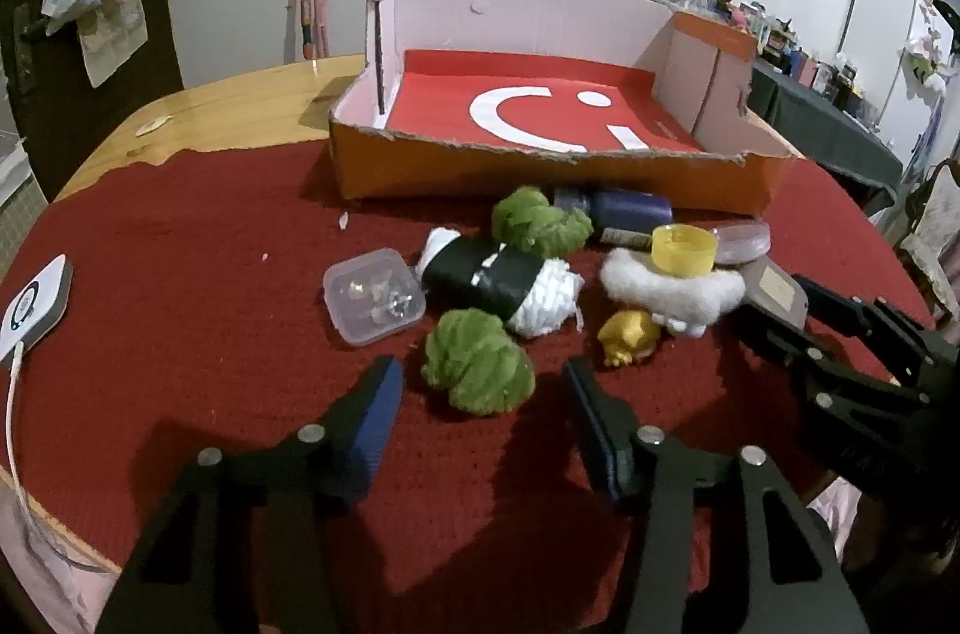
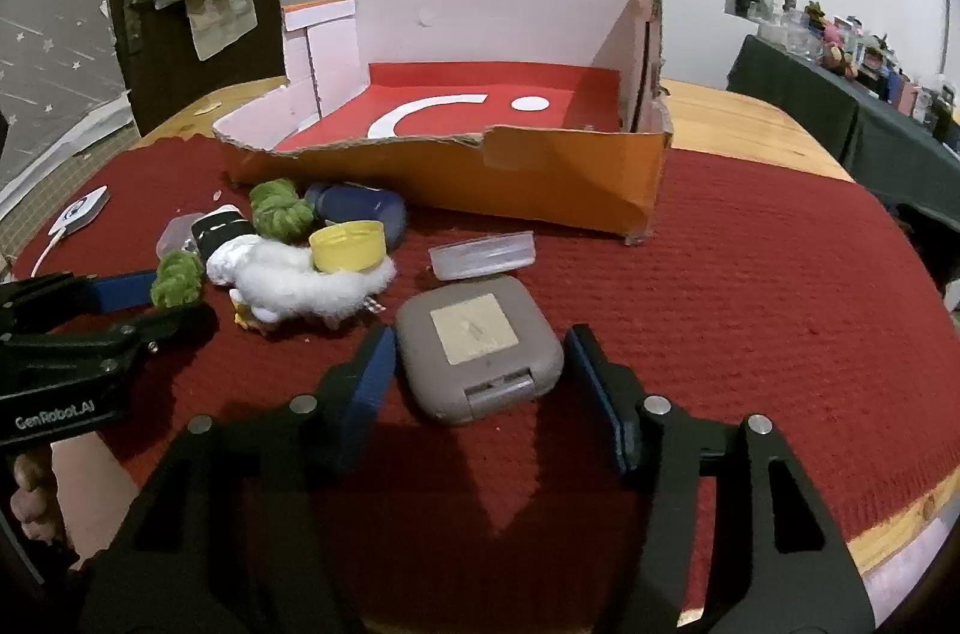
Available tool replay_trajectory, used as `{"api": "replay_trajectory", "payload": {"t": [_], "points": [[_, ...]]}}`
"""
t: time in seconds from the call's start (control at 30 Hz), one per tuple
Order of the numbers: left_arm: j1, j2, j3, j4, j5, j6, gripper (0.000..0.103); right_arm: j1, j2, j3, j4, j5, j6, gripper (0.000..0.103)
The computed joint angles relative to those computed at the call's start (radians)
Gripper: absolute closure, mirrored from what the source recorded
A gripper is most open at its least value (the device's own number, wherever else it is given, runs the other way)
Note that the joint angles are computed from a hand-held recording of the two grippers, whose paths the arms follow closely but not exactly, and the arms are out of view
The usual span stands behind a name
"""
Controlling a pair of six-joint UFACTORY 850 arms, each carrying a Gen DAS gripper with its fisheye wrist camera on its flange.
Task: Organize objects
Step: 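Grasp the green knitted ball with the left gripper and lift it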
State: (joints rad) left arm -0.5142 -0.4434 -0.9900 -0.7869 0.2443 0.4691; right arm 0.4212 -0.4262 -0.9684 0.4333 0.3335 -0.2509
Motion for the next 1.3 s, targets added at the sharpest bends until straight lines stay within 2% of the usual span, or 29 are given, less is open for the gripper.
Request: {"api": "replay_trajectory", "payload": {"t": [0.07,0.17,0.37,0.87,1.3], "points": [[0.002,-0.003,-0.007,0.002,-0.006,0.001,0.053,0.000,-0.003,-0.005,0.000,-0.003,-0.003,0.048],[0.007,-0.005,-0.012,0.036,-0.015,-0.030,0.069,-0.001,-0.004,-0.007,-0.012,-0.005,0.008,0.048],[0.012,0.000,-0.009,0.063,-0.022,-0.048,0.072,0.004,0.009,0.003,-0.021,0.009,0.015,0.048],[-0.002,0.068,0.025,0.130,0.021,-0.092,0.072,0.017,0.075,0.029,-0.121,0.032,0.093,0.048],[0.006,0.057,-0.045,0.067,0.006,0.015,0.072,-0.006,0.069,-0.030,-0.273,-0.010,0.227,0.048]]}}
